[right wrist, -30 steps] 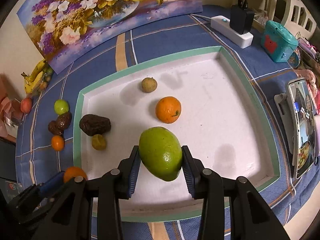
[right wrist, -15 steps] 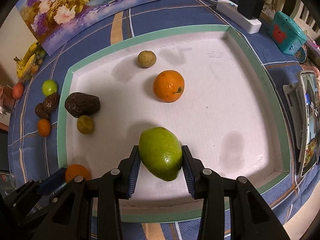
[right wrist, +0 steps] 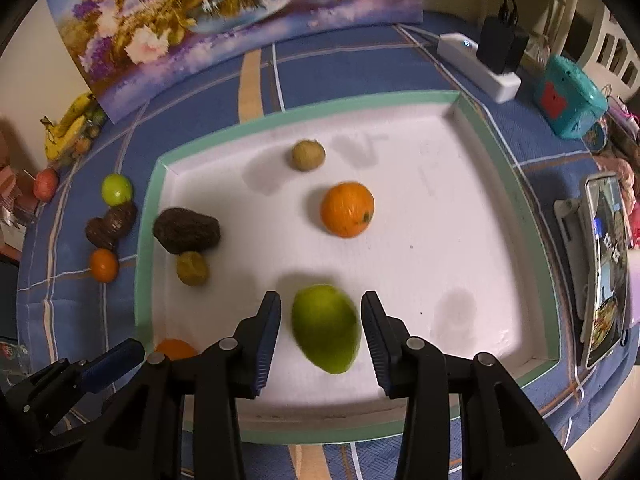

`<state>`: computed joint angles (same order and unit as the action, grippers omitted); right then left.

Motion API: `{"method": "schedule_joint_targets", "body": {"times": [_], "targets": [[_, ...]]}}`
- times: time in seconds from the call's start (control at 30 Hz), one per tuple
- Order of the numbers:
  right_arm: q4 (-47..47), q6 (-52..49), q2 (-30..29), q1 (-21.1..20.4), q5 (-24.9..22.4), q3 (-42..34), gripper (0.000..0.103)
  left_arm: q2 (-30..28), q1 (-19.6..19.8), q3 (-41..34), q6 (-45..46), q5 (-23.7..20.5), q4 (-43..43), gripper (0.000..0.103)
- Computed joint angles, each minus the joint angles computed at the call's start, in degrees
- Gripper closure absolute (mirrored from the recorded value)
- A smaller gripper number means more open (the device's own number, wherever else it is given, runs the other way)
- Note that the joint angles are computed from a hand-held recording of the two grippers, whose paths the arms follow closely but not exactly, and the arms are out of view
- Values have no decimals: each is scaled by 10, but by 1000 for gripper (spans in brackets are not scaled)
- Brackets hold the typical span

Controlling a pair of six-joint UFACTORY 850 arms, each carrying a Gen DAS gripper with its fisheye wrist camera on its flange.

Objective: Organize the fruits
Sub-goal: 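Open the right tool to drop the mango while the left tool releases the orange into the tray, then move both tools back from the tray to the fruit row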

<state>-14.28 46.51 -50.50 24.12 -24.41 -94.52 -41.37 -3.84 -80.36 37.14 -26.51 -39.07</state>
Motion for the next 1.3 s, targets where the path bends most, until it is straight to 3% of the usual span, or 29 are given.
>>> {"method": "schedule_joint_targets", "body": {"times": [0.07, 0.13, 0.23, 0.3, 0.43, 0.5, 0.67, 0.8, 1.03, 1.17, 1.3], "targets": [[-8, 6, 3, 2, 5, 2, 60, 1, 5, -2, -22, 7, 10, 61], [-13, 9, 4, 3, 8, 2, 60, 1, 7, -4, -89, 25, 61, 42], [-17, 5, 3, 4, 11, -1, 59, -1, 11, -7, -208, 46, 154, 34], [-34, 16, 4, 6, 12, 2, 35, -6, 11, -11, -284, 52, 216, 25], [-55, 21, 4, 10, 14, 1, 30, -14, 17, -19, -460, 50, 364, 8], [-63, 23, 4, 11, 17, 2, 20, -17, 20, -21, -499, 49, 397, 1], [-120, 58, 4, 17, 34, 4, 15, -22, 19, -22, -625, 51, 531, 0], [-222, 148, 8, 24, 54, 9, 13, -16, 19, -15, -710, 62, 612, 0], [-399, 289, 6, 35, 92, 7, 13, -32, 25, -49, -755, 63, 632, 0], [-388, 262, -8, 38, 90, -18, 13, -42, 32, -69, -752, 63, 630, 0], [-289, 158, -27, 34, 85, -48, 13, -52, 41, -93, -694, 64, 565, 0]]}}
